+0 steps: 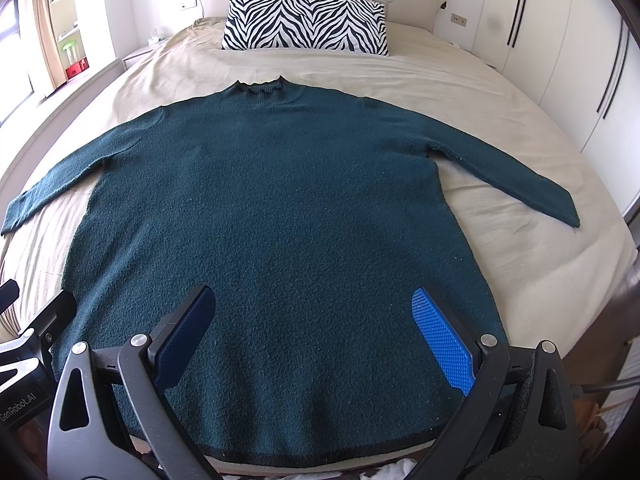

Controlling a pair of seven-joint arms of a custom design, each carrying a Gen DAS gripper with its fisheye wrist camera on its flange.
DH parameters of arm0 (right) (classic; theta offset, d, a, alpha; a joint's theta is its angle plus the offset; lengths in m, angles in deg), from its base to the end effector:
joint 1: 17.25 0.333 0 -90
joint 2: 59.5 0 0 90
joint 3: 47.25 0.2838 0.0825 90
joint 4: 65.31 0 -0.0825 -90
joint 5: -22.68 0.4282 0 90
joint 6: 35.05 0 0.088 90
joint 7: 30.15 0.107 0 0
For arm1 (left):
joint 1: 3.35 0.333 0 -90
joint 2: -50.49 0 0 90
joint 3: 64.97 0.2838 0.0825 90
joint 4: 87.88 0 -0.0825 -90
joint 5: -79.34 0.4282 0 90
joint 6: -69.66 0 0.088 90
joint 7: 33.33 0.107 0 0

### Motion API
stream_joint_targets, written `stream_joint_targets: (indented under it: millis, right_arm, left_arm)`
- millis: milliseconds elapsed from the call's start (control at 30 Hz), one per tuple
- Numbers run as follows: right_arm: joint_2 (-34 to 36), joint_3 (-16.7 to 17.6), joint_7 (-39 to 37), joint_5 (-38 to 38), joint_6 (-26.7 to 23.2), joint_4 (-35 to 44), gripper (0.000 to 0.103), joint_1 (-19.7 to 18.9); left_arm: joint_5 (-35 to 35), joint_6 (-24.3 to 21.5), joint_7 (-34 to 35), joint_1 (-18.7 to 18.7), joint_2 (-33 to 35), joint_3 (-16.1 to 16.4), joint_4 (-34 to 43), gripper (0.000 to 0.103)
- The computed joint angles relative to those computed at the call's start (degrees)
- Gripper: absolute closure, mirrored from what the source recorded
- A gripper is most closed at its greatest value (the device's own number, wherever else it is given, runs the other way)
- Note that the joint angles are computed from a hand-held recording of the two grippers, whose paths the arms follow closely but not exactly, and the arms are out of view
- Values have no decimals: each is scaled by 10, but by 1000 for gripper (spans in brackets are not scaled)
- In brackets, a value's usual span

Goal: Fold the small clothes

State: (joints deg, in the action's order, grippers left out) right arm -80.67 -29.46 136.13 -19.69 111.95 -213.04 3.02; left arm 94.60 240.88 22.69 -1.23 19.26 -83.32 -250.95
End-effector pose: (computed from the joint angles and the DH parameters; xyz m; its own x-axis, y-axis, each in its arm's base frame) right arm 0.3801 0.3022 0.3567 -0.1163 -0.9919 0.0513 -0.7835 0.0599 -0.6185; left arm 0.4148 -0.1239 0.3523 0.0418 -0.9990 0.0146 -0.7653 -0.0414 -0.6424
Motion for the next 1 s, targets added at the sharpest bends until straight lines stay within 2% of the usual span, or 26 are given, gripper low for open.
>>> stream_joint_targets:
  millis: [600,633,767,800,900,933,1000]
  right_arm:
    - [9,-1,6,-4,1,3,3,3]
    - [10,-1,7,-5,2,2,3,3]
    - [16,-5,4,-7,11,5,3,2]
    - [19,-5,6,-10,16,5,3,0]
    - [26,-12,10,-23,54,0,3,-8]
    - [28,-15,11,-28,76,-3,3,-12]
    - [33,-14,23,-44,112,-6,3,-25]
  left_arm:
    - [4,-1,-14,0,3,-7,-3,0]
    - [2,-3,-2,-5,8,8,1,0]
    - [-18,8,7,-24,0,29,-12,0]
    - [-20,13,5,-19,-6,26,-18,0]
    - [1,13,-11,28,-26,-20,-29,0]
    - [9,8,-9,36,-28,-24,-31,0]
    - [10,5,3,38,-29,-2,-35,0]
